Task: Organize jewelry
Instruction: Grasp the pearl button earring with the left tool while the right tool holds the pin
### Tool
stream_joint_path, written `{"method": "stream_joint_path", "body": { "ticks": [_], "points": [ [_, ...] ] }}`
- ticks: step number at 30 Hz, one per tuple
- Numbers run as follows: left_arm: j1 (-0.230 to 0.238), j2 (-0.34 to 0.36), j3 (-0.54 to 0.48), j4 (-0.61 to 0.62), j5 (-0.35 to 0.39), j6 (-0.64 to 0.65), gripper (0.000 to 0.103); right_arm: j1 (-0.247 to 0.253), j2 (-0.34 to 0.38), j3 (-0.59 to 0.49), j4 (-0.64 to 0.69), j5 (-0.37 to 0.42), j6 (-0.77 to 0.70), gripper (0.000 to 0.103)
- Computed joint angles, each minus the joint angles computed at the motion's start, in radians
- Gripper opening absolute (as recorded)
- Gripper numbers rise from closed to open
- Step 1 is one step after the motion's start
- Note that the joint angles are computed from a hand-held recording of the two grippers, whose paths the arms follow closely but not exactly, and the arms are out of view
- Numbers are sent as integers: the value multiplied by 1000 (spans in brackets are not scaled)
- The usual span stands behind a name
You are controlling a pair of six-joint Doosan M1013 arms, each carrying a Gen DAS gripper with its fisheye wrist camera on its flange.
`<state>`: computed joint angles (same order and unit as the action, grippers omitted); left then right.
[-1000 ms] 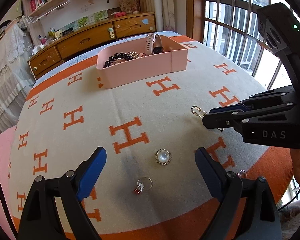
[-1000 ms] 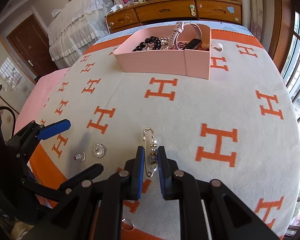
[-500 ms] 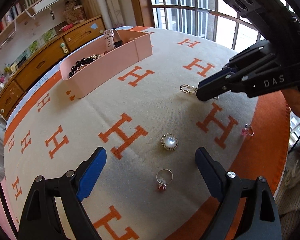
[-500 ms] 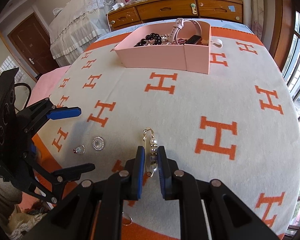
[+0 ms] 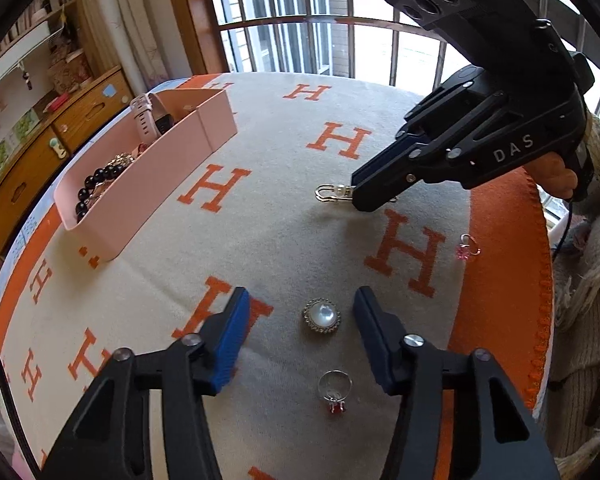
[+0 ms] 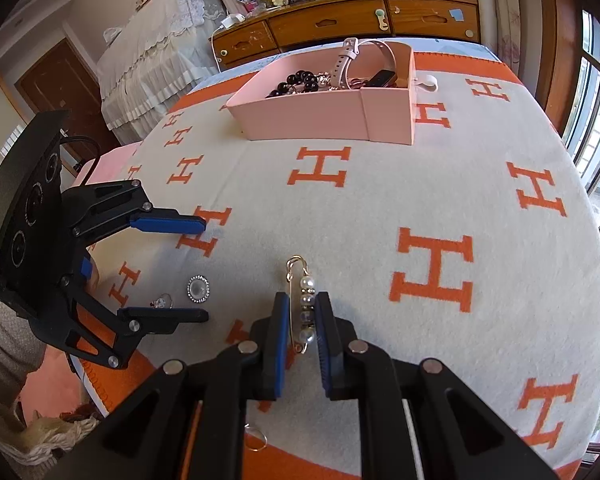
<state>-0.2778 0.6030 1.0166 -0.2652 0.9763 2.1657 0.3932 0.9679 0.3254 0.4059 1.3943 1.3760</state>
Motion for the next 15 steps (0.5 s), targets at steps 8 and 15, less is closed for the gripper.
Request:
{"method": "stream_joint_path", "body": {
  "ticks": [8,15],
  "points": [
    [8,3,-7,-68,36,77,16,-1,8,-13,3,0,15,13],
    [17,-2,-8,-66,76,68,25,0,9,-17,-2,2,15,13]
  ]
}}
